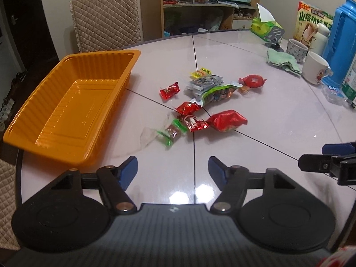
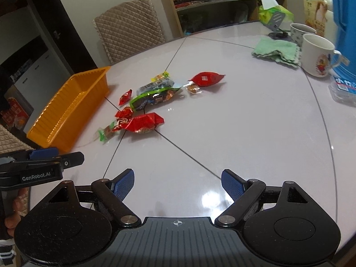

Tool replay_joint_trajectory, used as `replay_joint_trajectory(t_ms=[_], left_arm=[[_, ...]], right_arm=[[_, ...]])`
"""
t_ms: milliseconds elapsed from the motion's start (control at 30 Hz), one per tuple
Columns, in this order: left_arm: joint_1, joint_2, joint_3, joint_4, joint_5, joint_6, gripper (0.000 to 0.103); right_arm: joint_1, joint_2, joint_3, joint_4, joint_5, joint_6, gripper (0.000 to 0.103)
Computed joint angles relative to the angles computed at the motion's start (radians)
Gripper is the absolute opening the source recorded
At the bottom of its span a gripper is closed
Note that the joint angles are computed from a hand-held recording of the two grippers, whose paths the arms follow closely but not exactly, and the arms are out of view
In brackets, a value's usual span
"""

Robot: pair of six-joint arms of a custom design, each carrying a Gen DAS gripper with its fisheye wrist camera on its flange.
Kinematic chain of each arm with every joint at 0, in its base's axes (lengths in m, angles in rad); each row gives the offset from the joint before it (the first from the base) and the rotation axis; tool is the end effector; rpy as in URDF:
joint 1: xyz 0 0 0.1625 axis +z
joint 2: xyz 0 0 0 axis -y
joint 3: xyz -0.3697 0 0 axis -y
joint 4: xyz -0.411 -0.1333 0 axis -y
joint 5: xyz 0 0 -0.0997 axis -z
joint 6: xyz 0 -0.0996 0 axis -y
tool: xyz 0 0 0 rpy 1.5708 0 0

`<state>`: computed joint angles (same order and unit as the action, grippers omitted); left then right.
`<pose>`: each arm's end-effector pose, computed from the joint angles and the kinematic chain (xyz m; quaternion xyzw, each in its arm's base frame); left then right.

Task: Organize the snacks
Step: 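Grasp a red candy with the right tool while the left tool grasps a green candy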

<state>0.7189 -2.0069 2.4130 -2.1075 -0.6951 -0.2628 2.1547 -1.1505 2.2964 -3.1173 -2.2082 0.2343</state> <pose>-0.1091 -0.3743 0.2850 0.2359 0.8728 -0.2739 0.3278 0.3061 -0.3290 0.0907 0.1005 -0.9273 0.2955 0.2066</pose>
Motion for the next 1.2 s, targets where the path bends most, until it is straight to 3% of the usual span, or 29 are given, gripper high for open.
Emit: replay_joint_trajectory(t_ms=[267,467,1033,1200], left_arm=[[0.083,0.149,-0.040,-0.171,-0.016,0.122,0.057],[0.131,0.229,-0.070,-0.238,-0.031,0.151,0.052],[0.188,0.313,-0.117,-0.290,-0.028,0.156,0.052],[0.191,0.316,-0.121,-0.290,-0.035,0.156,0.051]], right_arm=[[-0.050,0.127,-0.085,-0.138,0.074,-0.204,0.085],[-0.102,0.199,-0.148,-0.186,0.148,-0.377,0.085],[-0.209,0.296,-0.309,-0.022,0.302,-0.628,0.069],[-0.220,0.295,-0.323,0.040,0.321,-0.622,0.053]])
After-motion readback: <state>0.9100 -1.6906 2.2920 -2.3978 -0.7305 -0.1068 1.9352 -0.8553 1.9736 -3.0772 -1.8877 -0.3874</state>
